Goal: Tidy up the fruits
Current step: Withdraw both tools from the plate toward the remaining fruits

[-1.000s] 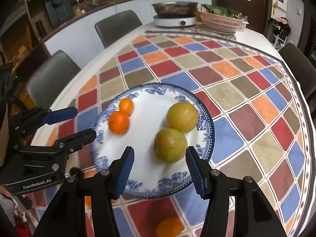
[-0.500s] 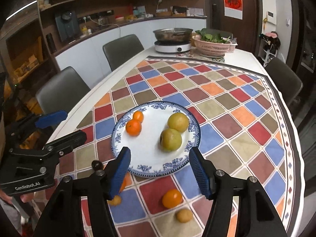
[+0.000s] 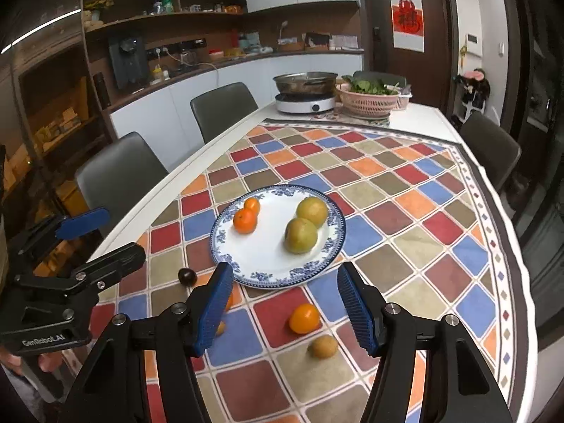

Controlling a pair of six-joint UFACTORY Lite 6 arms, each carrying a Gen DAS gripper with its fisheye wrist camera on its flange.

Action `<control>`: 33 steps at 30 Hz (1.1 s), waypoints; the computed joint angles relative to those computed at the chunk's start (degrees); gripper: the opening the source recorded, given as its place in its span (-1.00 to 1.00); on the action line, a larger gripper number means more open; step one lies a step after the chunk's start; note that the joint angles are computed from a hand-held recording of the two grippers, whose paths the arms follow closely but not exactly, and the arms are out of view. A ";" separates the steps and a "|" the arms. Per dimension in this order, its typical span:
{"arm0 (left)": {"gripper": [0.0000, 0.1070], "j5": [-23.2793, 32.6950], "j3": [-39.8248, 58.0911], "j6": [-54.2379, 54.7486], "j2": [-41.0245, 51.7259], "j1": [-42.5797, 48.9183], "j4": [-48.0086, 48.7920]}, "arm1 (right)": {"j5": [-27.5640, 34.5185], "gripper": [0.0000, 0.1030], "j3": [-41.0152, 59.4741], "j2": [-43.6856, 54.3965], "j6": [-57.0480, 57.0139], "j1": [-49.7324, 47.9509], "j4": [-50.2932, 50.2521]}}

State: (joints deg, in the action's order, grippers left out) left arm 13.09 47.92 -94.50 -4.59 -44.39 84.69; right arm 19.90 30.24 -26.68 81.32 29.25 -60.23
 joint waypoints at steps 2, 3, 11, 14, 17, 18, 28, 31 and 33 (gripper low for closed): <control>0.52 1.58 -2.82 -6.62 -1.51 -1.27 5.84 | 1.76 0.21 -1.81 -1.82 2.75 1.56 -2.34; 0.52 3.02 -4.44 -10.57 -2.15 -2.18 9.08 | 2.67 0.21 -2.64 -2.63 3.83 2.36 -3.21; 0.52 10.11 -13.19 -31.42 -4.33 -5.73 25.71 | 6.24 0.21 -8.51 -5.47 11.65 6.07 -8.10; 0.52 10.47 -14.76 -35.08 -3.06 -6.36 28.66 | 6.69 0.21 -10.36 -5.44 14.48 6.98 -9.38; 0.52 9.27 -15.57 -40.26 -0.99 -5.92 33.32 | 6.01 0.21 -12.17 -5.04 17.16 7.01 -10.80; 0.52 8.85 -15.60 -42.06 0.20 -5.65 35.00 | 5.34 0.21 -12.62 -4.68 17.85 6.67 -11.37; 0.51 6.69 -11.75 -54.64 11.16 -3.82 47.39 | -1.10 0.21 -14.97 3.54 34.60 1.78 -28.45; 0.51 6.30 -10.44 -56.69 14.03 -3.33 49.79 | -2.92 0.21 -14.82 7.12 43.06 -0.61 -37.81; 0.51 5.92 -9.26 -58.46 16.00 -2.91 51.95 | -3.83 0.21 -14.76 9.09 49.01 -1.99 -44.35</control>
State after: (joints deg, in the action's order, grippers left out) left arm 19.01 38.66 -152.97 11.41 -47.30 136.64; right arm 16.07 15.48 -17.59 130.33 27.26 -104.57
